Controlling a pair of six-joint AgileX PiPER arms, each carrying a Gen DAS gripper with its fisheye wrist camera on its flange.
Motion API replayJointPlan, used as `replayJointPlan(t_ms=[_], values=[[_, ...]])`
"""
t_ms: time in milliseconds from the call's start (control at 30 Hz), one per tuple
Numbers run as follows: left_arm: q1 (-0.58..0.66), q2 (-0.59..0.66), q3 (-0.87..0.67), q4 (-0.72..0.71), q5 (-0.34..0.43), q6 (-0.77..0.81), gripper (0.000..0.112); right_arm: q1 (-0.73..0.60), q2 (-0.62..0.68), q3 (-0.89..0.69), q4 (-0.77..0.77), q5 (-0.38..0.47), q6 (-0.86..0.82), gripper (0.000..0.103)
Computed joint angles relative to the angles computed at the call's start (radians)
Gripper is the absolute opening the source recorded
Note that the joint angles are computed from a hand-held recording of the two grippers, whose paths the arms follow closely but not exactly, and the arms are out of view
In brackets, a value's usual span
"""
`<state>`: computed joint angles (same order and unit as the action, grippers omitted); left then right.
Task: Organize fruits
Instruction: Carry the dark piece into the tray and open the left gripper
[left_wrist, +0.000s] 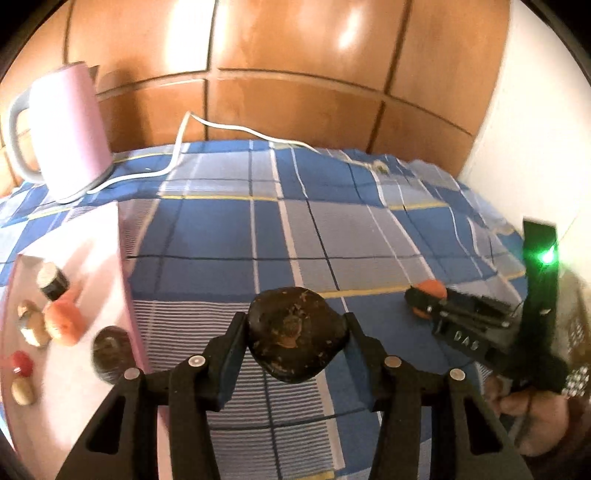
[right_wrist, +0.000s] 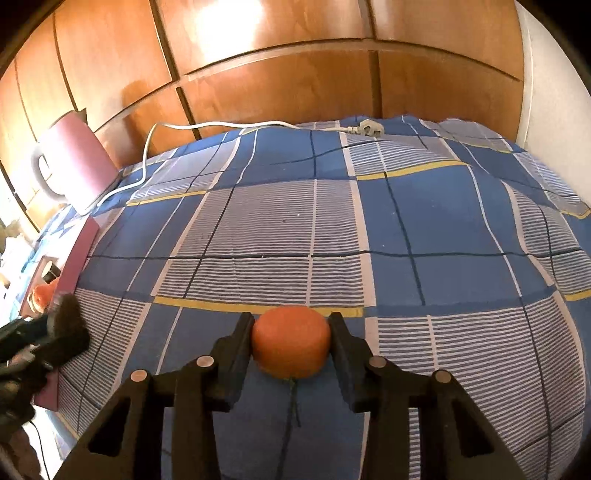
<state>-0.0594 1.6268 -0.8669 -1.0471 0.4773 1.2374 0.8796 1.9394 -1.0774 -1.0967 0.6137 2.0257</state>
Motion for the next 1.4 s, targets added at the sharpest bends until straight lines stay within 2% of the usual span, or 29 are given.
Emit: replayJointPlan(t_ms=[133, 367, 767, 900, 1267, 1333, 1400], values=[[0.049, -0.047, 0.006, 0.021, 0.035, -0.034, 0.051, 0.008, 0.006, -0.013, 0.017, 0.021, -0.013, 0.041], [0.144, -0.114, 0.023, 0.045, 0.039, -0.048, 0.051, 0.010, 0.024, -0.053, 0.078, 0.057, -0.075, 0.041], [0.299, -0.105, 0.014, 0.039, 0.083, -0.014, 0.051, 0.008, 0.044, -0.106, 0.176, 0.091, -0.200, 0.041], [0.334, -0.087, 0.001, 0.057, 0.081, -0.027, 0.051, 0.013, 0.059, -0.135, 0.192, 0.121, -0.220, 0.041], [0.376, -0.052, 0.016, 0.103, 0.017, -0.038, 0.051, 0.015, 0.051, -0.112, 0.153, 0.102, -0.186, 0.040], [0.396, -0.036, 0.007, 0.109, 0.038, -0.046, 0.051, 0.017, 0.052, -0.112, 0.146, 0.102, -0.183, 0.040], [0.445, -0.005, -0.019, 0.103, 0.109, -0.053, 0.051, 0.017, 0.052, -0.111, 0.143, 0.102, -0.180, 0.040]])
